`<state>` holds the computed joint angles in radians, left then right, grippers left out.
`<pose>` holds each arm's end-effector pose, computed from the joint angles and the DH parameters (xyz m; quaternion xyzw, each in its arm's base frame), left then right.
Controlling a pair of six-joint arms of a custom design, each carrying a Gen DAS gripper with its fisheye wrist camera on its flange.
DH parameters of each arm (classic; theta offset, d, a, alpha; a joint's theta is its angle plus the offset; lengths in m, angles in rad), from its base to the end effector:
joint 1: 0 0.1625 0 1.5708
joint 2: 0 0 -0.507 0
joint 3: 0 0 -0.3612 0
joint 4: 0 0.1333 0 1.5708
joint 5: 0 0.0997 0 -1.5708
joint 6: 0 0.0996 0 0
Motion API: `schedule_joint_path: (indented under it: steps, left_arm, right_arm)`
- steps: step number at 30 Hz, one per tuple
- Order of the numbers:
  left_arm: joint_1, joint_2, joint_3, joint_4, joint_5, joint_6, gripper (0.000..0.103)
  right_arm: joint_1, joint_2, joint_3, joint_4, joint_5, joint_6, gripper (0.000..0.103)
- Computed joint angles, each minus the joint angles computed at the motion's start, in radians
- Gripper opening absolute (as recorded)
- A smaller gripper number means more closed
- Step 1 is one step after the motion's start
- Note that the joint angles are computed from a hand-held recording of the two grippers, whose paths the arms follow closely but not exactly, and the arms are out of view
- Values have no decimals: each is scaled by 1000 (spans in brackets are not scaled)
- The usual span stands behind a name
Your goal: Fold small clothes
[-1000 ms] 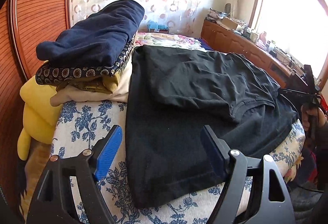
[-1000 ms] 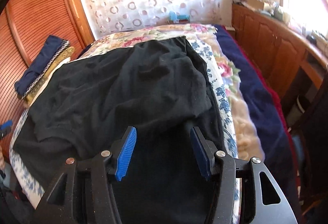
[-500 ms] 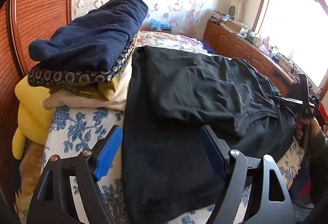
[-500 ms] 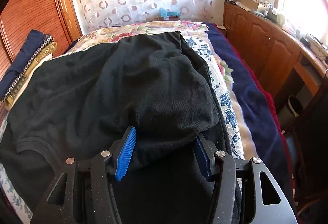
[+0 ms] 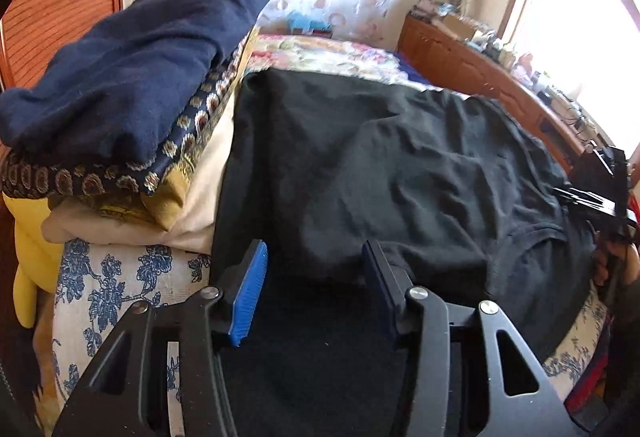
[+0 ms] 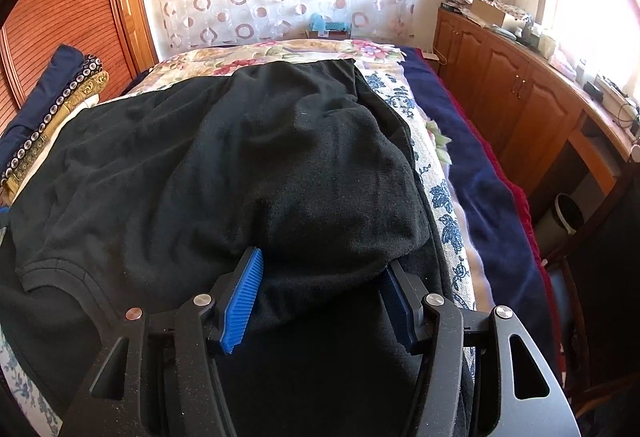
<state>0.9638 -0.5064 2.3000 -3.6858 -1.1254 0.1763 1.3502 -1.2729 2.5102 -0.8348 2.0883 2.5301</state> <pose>-0.1328 -0.5001 0.0024 0.3348 0.9033 -0.1990 0.1796 0.0147 -0.3186 0.1802 0.0182 -0.8185 0.4014 0.4107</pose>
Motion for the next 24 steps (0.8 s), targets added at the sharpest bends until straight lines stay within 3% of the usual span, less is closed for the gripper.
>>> schedule_joint_path:
  steps: [6,7,8,9,11,13,16,18,20,24]
  left_arm:
    - [9,14,-8,22,-5,14,50]
    - [9,13,-9,23,-15,18,47]
    - [11,10,-10,25,-25,25,33]
    - [9,10,-12,29,-24,32,29]
    - [2,14,-13,11,-17,51,10]
    - [-5,13,-11,-11,-11,62,10]
    - [-21,6,6,-52,-9,79,9]
    - [-24,3,13,-77,-18,84,9]
    - [-27,-3,18,-97,-24,86,9]
    - [-43,-19,44,-168,-45,83,8]
  right_arm:
    - [-3,-6,1,3,1,-6,60]
    - [0,-3,1,-1,4,-6,60]
    - [-3,-9,2,2,1,-9,60]
    - [-10,-13,2,5,-6,-13,60]
    - [-12,-16,3,9,-9,-9,60]
    - [-24,-28,2,25,-29,-7,59]
    - [-32,-40,6,32,-43,-36,44]
    - [-44,-56,9,50,-76,-39,18]
    - [-48,-81,15,62,-105,-41,6]
    - [-43,-140,57,26,-176,-78,3]
